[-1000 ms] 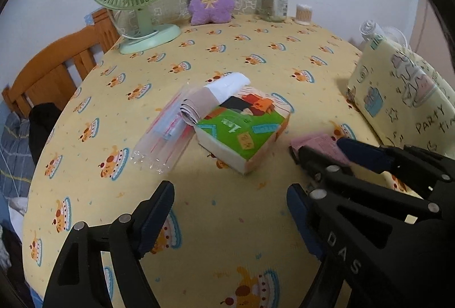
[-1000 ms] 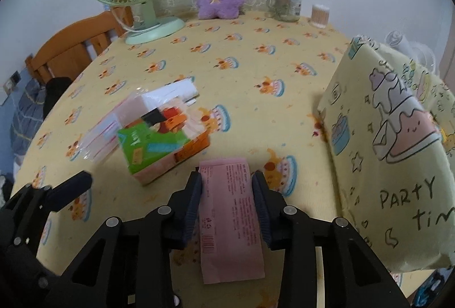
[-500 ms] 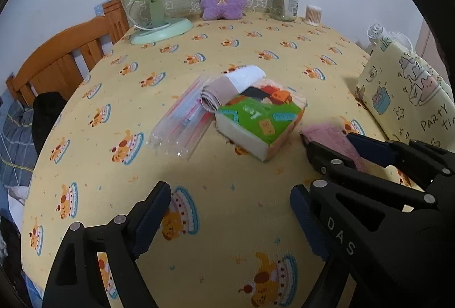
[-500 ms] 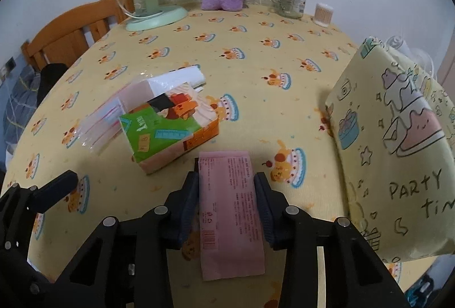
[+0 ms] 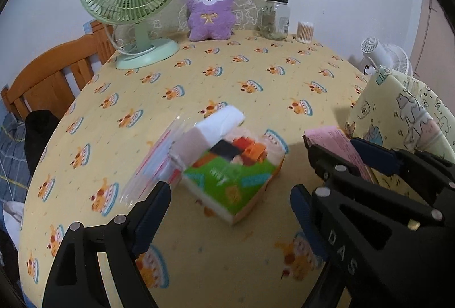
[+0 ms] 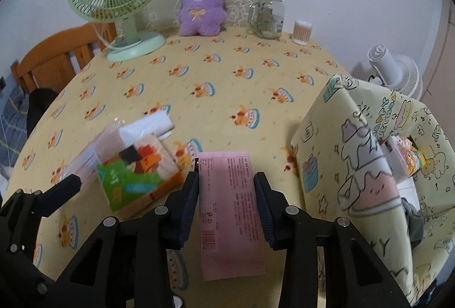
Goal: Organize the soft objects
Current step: 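Grasp the green tissue pack with the left gripper while the right holds the pink packet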
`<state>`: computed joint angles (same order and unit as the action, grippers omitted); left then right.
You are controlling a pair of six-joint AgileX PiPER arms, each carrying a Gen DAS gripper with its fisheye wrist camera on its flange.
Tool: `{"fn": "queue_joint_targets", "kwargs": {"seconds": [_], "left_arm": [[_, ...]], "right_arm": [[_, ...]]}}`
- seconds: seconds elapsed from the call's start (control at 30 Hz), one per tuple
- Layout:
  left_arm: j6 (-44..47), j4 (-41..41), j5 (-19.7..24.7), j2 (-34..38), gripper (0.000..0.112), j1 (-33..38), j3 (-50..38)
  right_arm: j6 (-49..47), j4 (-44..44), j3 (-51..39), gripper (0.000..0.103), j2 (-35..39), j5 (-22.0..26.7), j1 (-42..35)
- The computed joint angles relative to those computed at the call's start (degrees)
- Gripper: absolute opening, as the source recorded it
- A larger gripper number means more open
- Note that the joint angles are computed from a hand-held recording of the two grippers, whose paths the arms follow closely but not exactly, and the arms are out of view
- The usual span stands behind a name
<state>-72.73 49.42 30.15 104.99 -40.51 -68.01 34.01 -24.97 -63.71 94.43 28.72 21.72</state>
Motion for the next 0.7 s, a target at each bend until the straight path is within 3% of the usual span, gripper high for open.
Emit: {"fn": "queue_joint_targets", "kwargs": {"seconds": [0.17, 0.23, 0.3, 0.47, 0.7], "left_arm": [[1.89, -2.53, -0.91, 2.96, 0.088, 1.50, -3.60], [-0.01, -0.68, 1.93, 4.56, 0.087, 0.96, -5.37], [-0.74, -0.31, 4.49, 6.10, 0.081, 0.79, -7.16], [-0.75, -1.13, 4.81, 5.87, 0.061, 0.71, -6.71], [-2.67, 0.13, 3.90, 3.21, 0.050, -0.13, -3.66]], "right_arm": [[-3.08, 4.07, -1.45, 0.043, 1.33, -0.86, -2.33], [-4.14, 4.95, -1.88, 0.043, 1.85, -1.08, -2.81], [-4.63, 4.96, -2.01, 0.043, 2.09, -1.37, -2.93], [-11.65, 10.12, -3.11, 0.043, 2.83, -0.98, -3.69], [-11.93, 9.53, -1.69, 0.043, 1.24, -1.33, -3.18]]}}
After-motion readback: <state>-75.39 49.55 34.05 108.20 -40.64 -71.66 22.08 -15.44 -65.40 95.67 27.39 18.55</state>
